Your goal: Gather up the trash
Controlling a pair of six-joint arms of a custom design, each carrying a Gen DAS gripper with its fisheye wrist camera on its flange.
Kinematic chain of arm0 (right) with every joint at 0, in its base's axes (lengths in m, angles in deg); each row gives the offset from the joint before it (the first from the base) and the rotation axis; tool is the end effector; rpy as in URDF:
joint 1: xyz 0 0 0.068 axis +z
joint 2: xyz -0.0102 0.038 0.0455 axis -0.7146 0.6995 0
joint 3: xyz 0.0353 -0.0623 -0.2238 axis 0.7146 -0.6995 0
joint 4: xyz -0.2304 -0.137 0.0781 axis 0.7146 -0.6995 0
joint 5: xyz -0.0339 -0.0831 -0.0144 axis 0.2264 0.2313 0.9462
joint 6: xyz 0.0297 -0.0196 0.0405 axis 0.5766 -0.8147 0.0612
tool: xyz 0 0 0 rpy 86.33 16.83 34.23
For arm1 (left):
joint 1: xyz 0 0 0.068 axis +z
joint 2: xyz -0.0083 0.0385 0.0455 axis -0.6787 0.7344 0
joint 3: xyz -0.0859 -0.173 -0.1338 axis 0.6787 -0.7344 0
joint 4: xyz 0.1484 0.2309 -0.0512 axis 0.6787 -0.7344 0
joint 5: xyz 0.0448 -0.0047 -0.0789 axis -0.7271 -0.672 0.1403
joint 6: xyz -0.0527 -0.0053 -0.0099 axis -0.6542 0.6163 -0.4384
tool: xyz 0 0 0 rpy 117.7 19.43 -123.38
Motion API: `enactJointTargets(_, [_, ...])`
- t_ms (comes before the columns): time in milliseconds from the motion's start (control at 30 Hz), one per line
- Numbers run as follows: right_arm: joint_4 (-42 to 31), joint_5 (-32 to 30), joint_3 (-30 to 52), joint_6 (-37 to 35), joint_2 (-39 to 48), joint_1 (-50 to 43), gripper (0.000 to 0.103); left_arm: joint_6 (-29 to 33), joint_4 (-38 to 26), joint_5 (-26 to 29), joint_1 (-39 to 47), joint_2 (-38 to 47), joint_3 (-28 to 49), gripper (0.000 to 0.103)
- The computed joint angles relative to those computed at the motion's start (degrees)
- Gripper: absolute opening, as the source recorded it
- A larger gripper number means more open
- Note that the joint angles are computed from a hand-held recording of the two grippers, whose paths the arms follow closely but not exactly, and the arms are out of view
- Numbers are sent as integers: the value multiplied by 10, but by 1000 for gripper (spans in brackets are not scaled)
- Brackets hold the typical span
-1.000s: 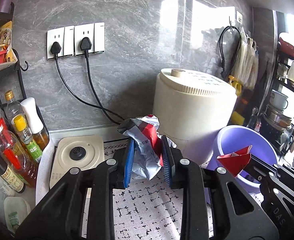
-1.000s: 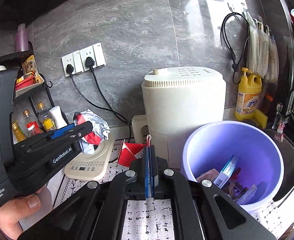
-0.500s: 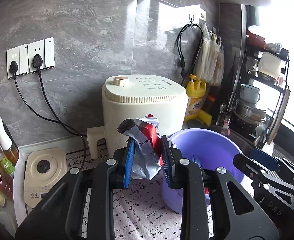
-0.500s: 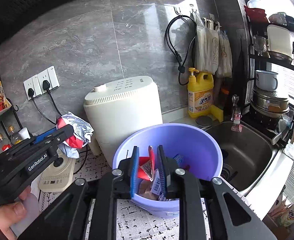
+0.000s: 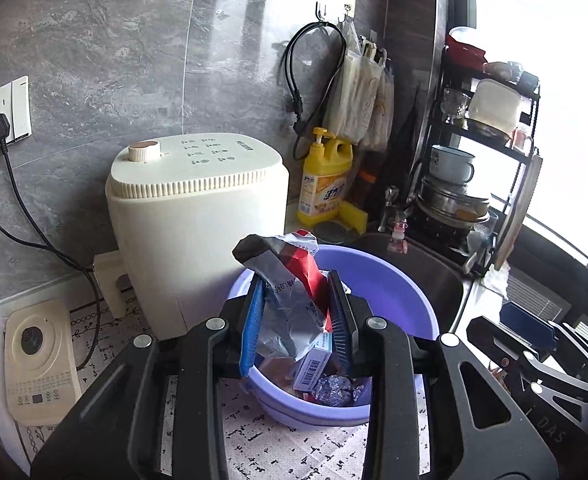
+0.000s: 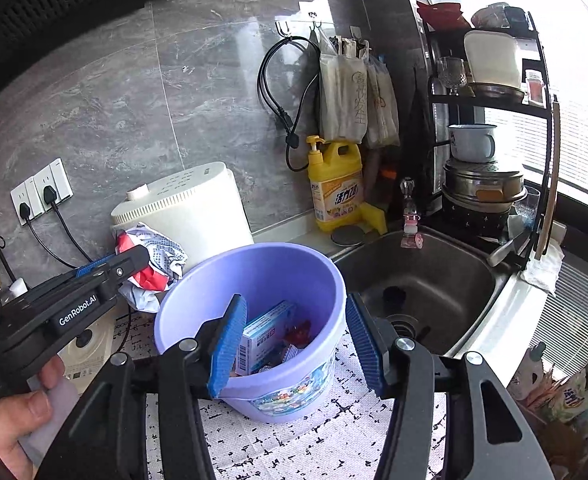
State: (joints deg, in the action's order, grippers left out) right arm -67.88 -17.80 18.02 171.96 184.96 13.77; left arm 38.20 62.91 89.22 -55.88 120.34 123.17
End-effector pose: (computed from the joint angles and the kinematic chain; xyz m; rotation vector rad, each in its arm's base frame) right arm 0.2075 0.2893 0.2298 0.5995 1.9620 -0.1062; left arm 0.3406 -0.0950 0.2421 0.6343 2.0219 -0.5322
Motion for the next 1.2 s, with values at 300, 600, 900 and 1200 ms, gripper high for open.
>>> enactJointTargets(300, [8,-8,-14,0,-9,4,53,-11,7,-13,17,-19,-19,89])
enactJointTargets(600, [118,-28,5,-121,6,-9,74,-3,-19,-20,90,-47,-22,97])
enactJointTargets(900, [193,-66,46,-223,36,-17,90,0,-46,-21,170,-70,-24,97])
enactJointTargets(1200, [231,-108,105,-300,80,-15,95,6,-66,-24,231,-91,-33,97])
